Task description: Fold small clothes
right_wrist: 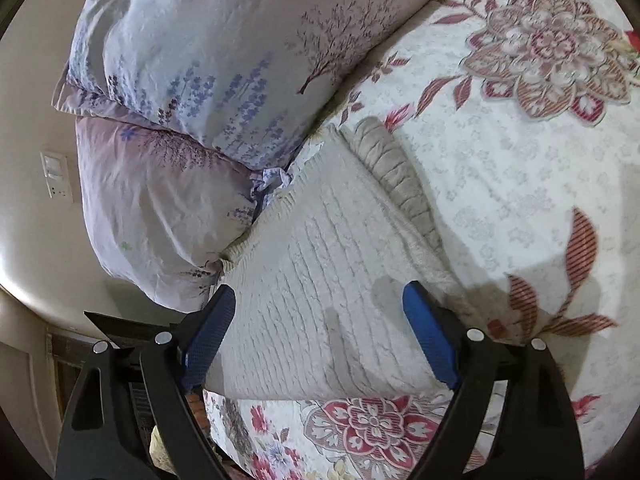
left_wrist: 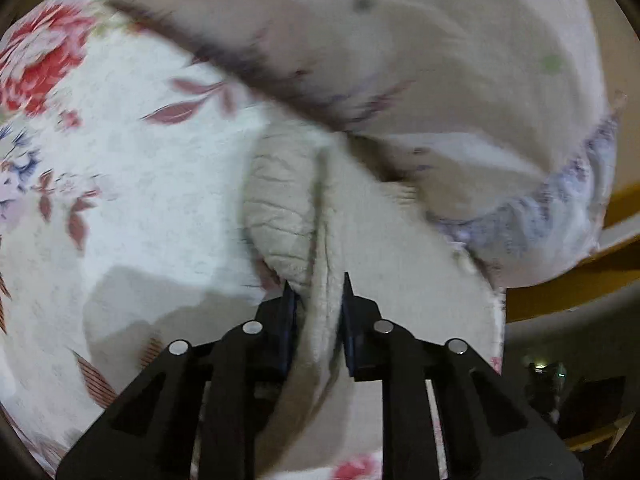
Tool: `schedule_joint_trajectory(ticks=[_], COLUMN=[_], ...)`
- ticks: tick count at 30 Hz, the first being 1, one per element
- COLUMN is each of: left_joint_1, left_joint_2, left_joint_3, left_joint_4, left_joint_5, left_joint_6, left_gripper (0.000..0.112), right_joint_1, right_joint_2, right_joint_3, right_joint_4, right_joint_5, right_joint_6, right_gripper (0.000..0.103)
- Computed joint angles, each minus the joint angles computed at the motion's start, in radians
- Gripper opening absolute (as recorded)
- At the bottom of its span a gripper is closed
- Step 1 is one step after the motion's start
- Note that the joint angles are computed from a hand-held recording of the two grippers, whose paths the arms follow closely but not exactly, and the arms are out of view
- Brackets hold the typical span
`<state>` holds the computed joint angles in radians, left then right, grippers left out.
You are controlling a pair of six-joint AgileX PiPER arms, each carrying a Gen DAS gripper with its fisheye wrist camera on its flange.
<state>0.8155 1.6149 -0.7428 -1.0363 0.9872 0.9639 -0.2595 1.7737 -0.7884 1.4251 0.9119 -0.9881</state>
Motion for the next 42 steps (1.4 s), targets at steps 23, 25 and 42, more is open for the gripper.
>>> schedule_joint_trajectory(ticks=[23,25,42], left_joint_1=[-0.844,-0.894,-0.968], left_joint_2=[-0.017,0.033,-0.179], left_joint_3=[-0.159,-0.167,0.007], left_joint_4=[0.138,0.18,0.517], left_joint_5=[-0.339,-0.368,-0.573], left_joint_6=[-0.549,-0.577,-0.761], left_gripper=[0.088,0.089,0.067], right_joint_1=[-0.004,0.044,0.243], right_joint_2=[0.219,0.255,-0.096], right_joint_3=[-0.438,-0.476,-0.087], right_joint_4=[-0.39,-0.428,-0.355], right_joint_5=[0.148,0.144,-0.242], right_joint_6=[0.308,0.344,0.161], right_gripper=[0.097,0.097,0.062])
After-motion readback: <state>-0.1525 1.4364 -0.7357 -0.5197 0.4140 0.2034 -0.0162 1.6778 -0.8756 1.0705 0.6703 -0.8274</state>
